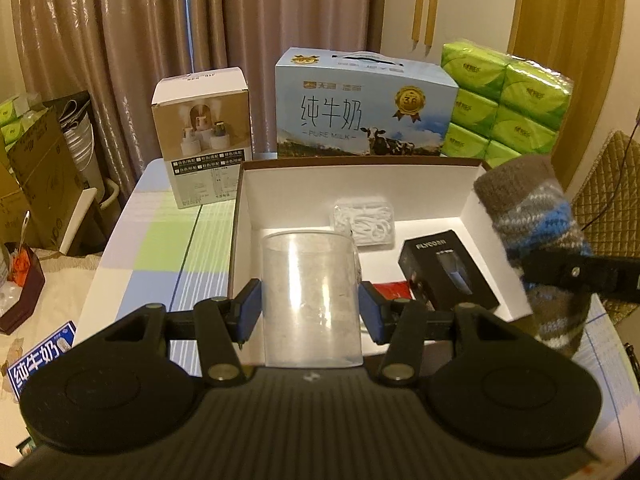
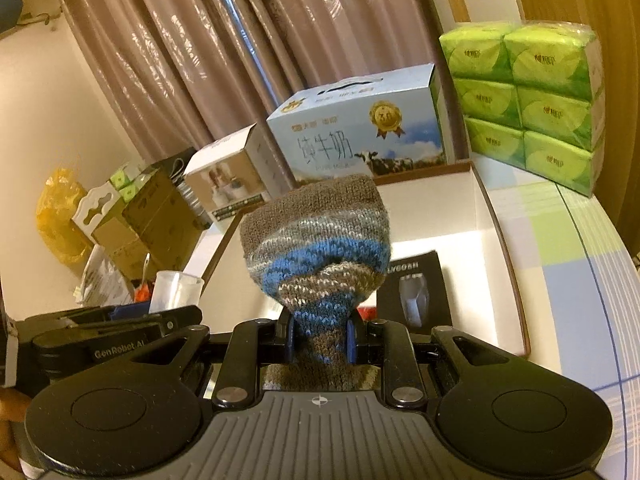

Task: Organize objects
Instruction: 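Carry the pouch with the right tool while the left tool carries the cup over the brown box, then lower the clear cup into the box and open the left tool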

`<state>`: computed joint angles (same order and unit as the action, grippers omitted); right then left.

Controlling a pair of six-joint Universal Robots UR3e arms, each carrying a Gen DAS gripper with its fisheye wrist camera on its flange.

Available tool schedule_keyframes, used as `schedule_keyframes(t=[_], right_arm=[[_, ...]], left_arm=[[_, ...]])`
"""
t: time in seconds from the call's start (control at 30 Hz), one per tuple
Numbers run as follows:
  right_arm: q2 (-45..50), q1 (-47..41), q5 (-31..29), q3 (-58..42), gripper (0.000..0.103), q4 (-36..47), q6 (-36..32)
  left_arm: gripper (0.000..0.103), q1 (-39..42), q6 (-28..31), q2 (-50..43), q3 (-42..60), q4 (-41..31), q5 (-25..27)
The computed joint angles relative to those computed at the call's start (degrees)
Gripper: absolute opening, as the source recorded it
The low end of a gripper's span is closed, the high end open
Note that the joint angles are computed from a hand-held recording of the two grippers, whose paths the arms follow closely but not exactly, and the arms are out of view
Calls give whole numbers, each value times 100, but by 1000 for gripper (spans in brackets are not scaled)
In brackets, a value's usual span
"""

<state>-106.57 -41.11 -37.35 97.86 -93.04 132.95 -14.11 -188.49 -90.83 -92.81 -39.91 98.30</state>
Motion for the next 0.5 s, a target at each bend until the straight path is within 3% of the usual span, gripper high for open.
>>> schedule_keyframes(t=[0.17, 0.5], right_arm=[[441, 371, -154, -62, 20, -980, 699], [1044, 870, -556, -137, 20, -1964, 1405]], left_arm=[[47, 123, 155, -356, 269, 11, -22], [47, 334, 383, -940, 668, -114, -157]])
